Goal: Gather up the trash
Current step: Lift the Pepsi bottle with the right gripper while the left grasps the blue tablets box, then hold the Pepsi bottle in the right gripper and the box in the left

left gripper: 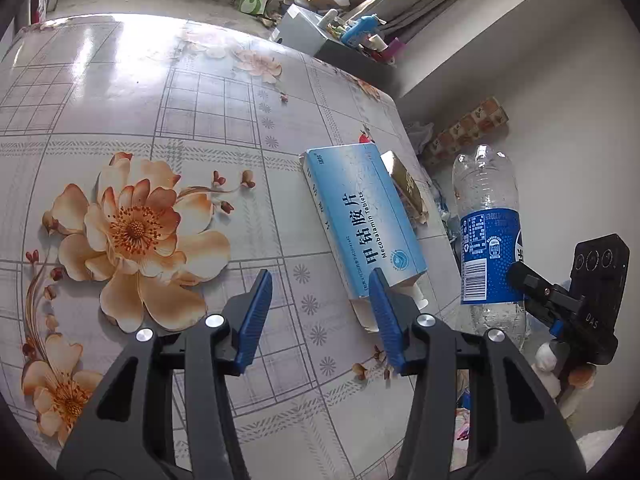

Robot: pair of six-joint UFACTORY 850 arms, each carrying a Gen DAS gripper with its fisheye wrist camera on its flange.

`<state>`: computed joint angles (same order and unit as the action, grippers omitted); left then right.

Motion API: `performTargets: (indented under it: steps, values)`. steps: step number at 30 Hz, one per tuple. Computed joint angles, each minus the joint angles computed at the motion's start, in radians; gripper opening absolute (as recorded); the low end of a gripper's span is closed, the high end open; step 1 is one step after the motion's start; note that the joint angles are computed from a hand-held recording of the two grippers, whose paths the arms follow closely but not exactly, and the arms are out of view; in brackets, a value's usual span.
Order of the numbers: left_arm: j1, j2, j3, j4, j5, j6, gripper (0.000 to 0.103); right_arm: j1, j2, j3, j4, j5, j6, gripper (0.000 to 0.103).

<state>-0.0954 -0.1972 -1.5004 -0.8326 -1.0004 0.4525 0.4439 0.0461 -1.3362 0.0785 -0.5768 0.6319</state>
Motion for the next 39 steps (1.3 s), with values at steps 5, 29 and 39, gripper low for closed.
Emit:
performTargets:
  steps: [5, 29, 39]
  values:
    - [-0.074, -0.057, -0.074, 0.063, 0.039, -0.122, 0.077, -0.014, 0.061, 0.079, -0.144, -0.056, 0.172, 0.058]
    - [-0.241, -0.089, -0.115, 0.418, 0.184, -0.417, 0.073, -0.075, 0.135, 0.231, -0.055, 0.021, 0.158, 0.059]
    - [-0.197, 0.073, 0.045, 0.435, 0.061, -0.288, 0.073, -0.074, 0.16, 0.249, 0.0, 0.002, 0.117, 0.059]
